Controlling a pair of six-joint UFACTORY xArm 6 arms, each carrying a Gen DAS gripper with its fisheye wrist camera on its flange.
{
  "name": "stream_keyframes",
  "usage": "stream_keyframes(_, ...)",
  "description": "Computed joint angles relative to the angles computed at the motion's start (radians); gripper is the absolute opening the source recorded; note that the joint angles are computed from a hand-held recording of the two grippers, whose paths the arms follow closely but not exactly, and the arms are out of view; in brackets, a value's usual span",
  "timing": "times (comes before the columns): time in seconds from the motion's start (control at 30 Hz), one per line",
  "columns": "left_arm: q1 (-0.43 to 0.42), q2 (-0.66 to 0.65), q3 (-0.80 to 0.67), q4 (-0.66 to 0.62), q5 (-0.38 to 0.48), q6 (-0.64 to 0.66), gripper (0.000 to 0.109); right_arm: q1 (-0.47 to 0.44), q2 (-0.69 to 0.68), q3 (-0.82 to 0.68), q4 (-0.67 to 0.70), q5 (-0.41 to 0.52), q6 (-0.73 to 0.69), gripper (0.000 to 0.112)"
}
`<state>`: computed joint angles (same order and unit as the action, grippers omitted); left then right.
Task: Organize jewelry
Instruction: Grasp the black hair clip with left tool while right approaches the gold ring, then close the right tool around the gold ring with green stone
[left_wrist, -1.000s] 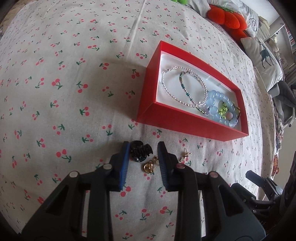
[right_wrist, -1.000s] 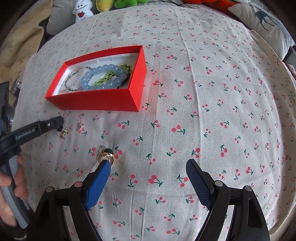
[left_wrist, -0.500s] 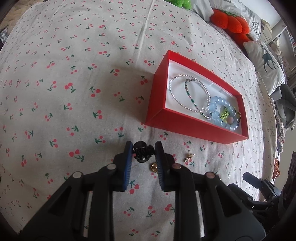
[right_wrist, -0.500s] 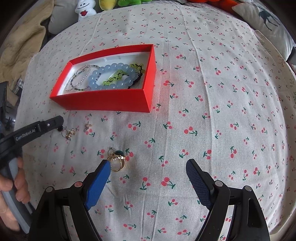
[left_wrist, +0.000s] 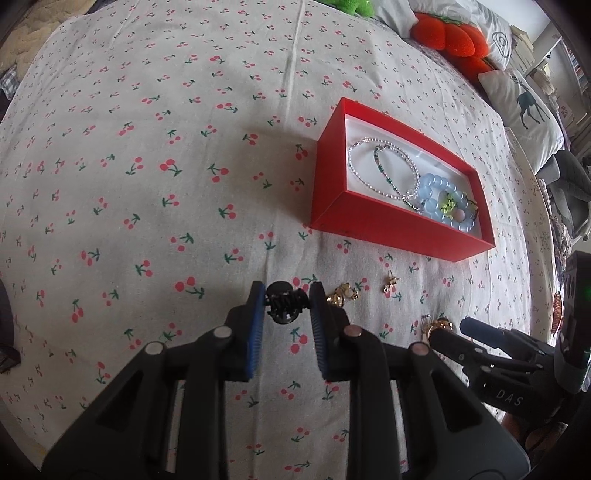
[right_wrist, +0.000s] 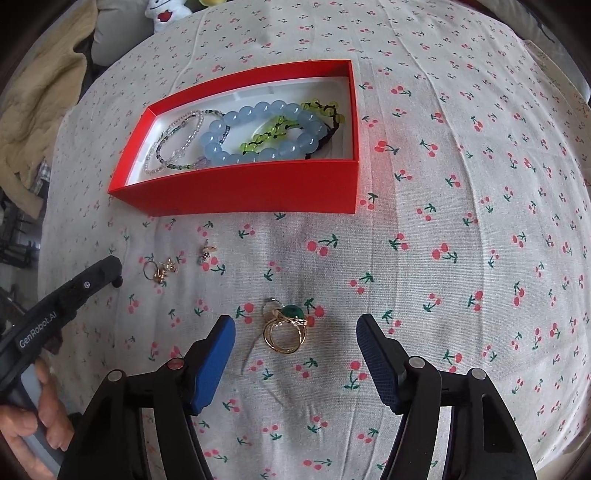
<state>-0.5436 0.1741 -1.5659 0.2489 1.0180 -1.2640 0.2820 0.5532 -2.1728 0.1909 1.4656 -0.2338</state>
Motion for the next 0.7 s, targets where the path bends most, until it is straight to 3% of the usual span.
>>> stream_keyframes(0.4,-0.002,-0.032,0.036,-0.008,0.009,0.015,0.026,0.02,0.012,0.006,-0.003,-0.017,0.036,0.029)
stream_keyframes(0.7,-0.005,-0.031,0.035,-0.008,0.011,0.014,0.026,0.011,-0.017,0.045,0.004,-0.038,0.002,0.027)
